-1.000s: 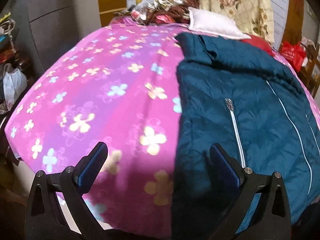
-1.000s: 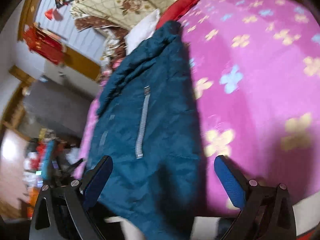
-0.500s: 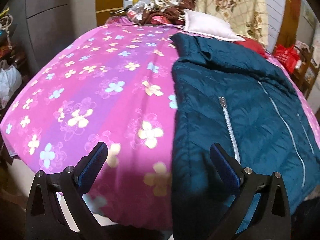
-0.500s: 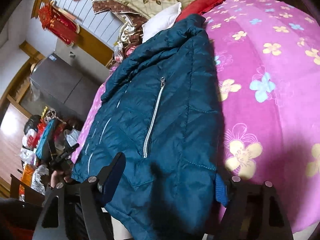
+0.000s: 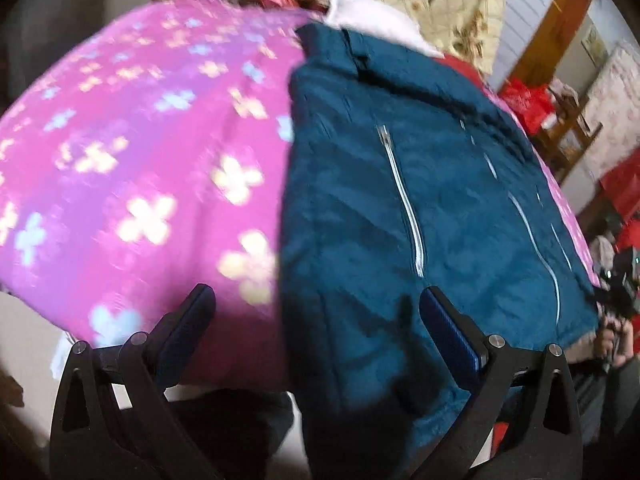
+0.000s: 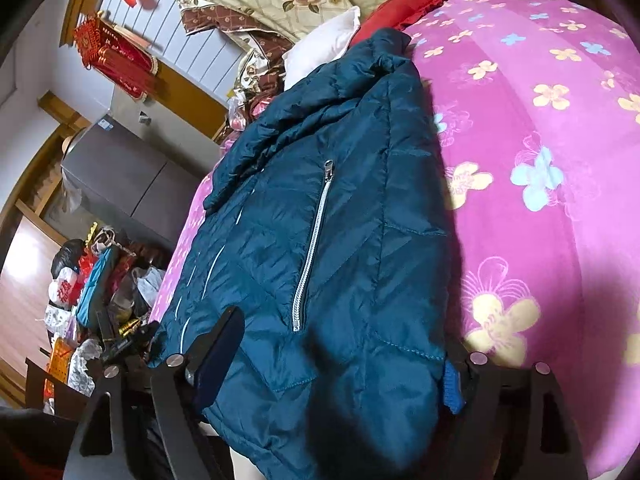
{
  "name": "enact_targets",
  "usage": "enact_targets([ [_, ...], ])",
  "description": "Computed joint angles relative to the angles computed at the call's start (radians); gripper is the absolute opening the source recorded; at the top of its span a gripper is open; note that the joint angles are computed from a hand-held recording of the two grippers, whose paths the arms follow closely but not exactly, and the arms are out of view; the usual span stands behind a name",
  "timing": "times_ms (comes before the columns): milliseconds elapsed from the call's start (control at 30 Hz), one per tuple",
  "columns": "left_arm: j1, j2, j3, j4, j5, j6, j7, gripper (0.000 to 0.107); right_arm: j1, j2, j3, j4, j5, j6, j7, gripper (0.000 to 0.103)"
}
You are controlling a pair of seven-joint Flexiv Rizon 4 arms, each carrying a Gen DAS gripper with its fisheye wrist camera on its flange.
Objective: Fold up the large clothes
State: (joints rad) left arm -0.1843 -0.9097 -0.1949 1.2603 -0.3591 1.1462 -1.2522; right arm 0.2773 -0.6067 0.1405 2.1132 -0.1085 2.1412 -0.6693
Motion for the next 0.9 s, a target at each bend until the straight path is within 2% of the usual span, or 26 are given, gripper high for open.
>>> enact_targets([
  [67,0.022,0.004,-0.045,0.011,-0.015,-0.016,0.05,0.102,0.003,0.0,-0.002,-0.002,0.002,-0.002,-0.002,0.085],
  [167,0.094,0.003,-0.175,0.038,-0.114,-0.064,0.167,0.102,0.005,0.002,-0.003,-0.002,0.006,-0.002,-0.003,0.085],
  [200,0.104,-0.002,-0.196,0.036,-0.144,-0.08,0.192,0.102,0.006,0.002,-0.003,-0.002,0.008,-0.002,-0.004,0.085],
  [300,0.099,-0.02,-0.195,0.003,-0.207,-0.113,0.206,0.102,0.006,0.001,-0.003,-0.003,0.006,-0.002,-0.007,0.086],
  [400,0.1,-0.019,-0.187,-0.015,-0.248,-0.189,0.208,0.102,0.016,0.001,-0.01,-0.005,0.012,-0.003,-0.016,0.088],
  [500,0.132,0.008,-0.231,0.026,-0.31,-0.294,0.31,0.102,0.017,0.001,-0.008,-0.006,0.012,-0.004,-0.021,0.091],
  [567,0.113,0.021,-0.206,0.033,-0.314,-0.318,0.344,0.102,0.015,-0.001,-0.006,-0.008,0.01,-0.004,-0.022,0.093],
  [733,0.046,-0.017,-0.126,-0.051,-0.311,-0.252,0.259,0.102,0.017,-0.002,-0.005,-0.016,0.005,-0.014,-0.027,0.101],
  [767,0.049,-0.026,-0.133,-0.062,-0.314,-0.256,0.254,0.102,0.019,-0.001,-0.006,-0.017,0.004,-0.018,-0.029,0.101],
  [833,0.064,-0.02,-0.157,-0.05,-0.324,-0.287,0.279,0.1,0.019,0.0,-0.006,-0.016,0.004,-0.019,-0.033,0.101],
  [900,0.069,0.014,-0.171,-0.002,-0.327,-0.253,0.35,0.098,0.016,-0.003,-0.003,-0.015,0.005,-0.01,-0.033,0.101],
])
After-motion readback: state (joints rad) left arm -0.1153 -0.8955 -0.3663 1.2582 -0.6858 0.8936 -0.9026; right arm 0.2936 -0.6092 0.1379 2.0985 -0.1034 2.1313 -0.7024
